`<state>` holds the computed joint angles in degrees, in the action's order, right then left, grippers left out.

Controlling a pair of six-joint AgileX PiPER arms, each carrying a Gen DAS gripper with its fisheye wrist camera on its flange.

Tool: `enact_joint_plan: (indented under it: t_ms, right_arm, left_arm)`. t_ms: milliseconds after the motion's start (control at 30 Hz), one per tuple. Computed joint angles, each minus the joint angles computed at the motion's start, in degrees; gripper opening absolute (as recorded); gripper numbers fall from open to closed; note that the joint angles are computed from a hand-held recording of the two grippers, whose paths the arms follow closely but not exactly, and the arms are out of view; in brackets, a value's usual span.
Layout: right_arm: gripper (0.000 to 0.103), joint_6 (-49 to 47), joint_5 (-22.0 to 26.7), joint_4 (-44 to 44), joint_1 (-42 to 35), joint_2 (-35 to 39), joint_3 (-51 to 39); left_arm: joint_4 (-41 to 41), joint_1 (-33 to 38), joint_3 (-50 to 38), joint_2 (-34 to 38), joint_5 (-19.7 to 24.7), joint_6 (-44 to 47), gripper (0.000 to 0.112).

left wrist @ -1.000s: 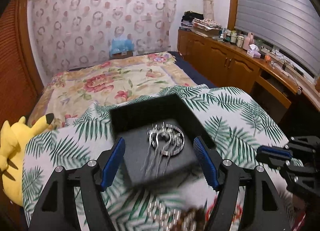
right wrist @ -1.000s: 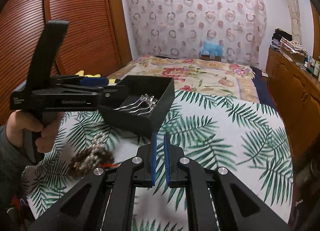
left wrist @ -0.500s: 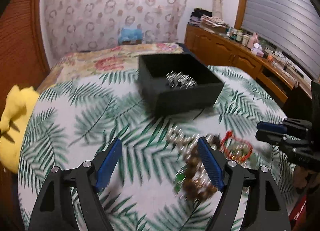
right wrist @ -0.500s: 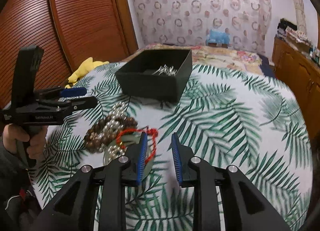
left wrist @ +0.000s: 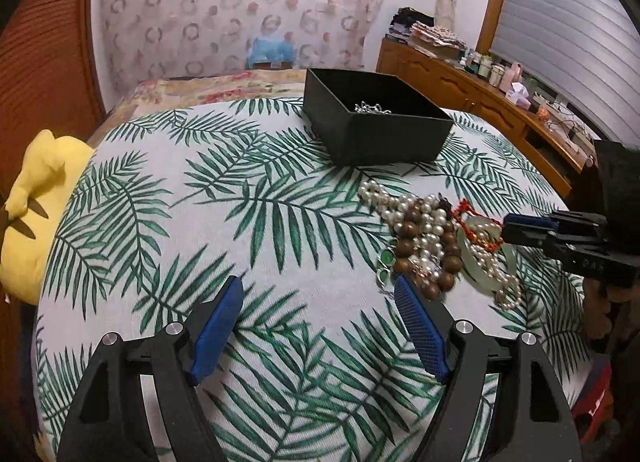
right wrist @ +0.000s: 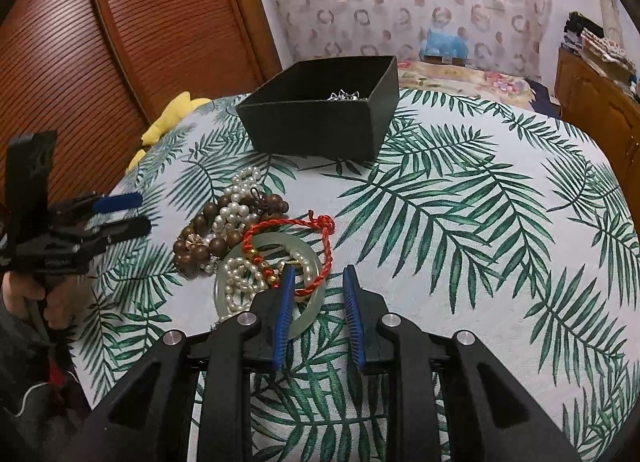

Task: Organize jewelry
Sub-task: 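Grasp the red beaded bracelet with the right tool and lift it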

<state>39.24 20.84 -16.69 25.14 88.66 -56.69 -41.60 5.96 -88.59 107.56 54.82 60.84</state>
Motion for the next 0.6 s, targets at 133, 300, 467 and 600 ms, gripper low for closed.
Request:
enact_joint_plan:
  t_ms: [133, 300, 467, 600]
  right_arm:
    - [0.017, 0.2, 0.6, -0.4, 0.2, 0.5, -0.7]
    - [0.006, -1.6, 0.7, 0.8, 0.1, 0.4, -1.1]
    - [0.004, 2.0, -0.2, -2.9, 0.5, -1.8, -0.5]
    - [0.004, 8.8, -0.2, -9.8, 1.5, -4.8, 0.6]
  left_arm:
    - [-0.4, -0.4, 1.6, -1.0, 1.0, 1.3, 0.075]
    - [-0.1, -1.3, 3.3, -1.9, 1.3, 2.5, 0.075]
    - [-0.1, -1.9, 4.2, -2.2, 1.3, 2.8, 0.075]
    - [-0.3, -2.6, 4.9, -2.5, 0.7, 2.9, 0.075]
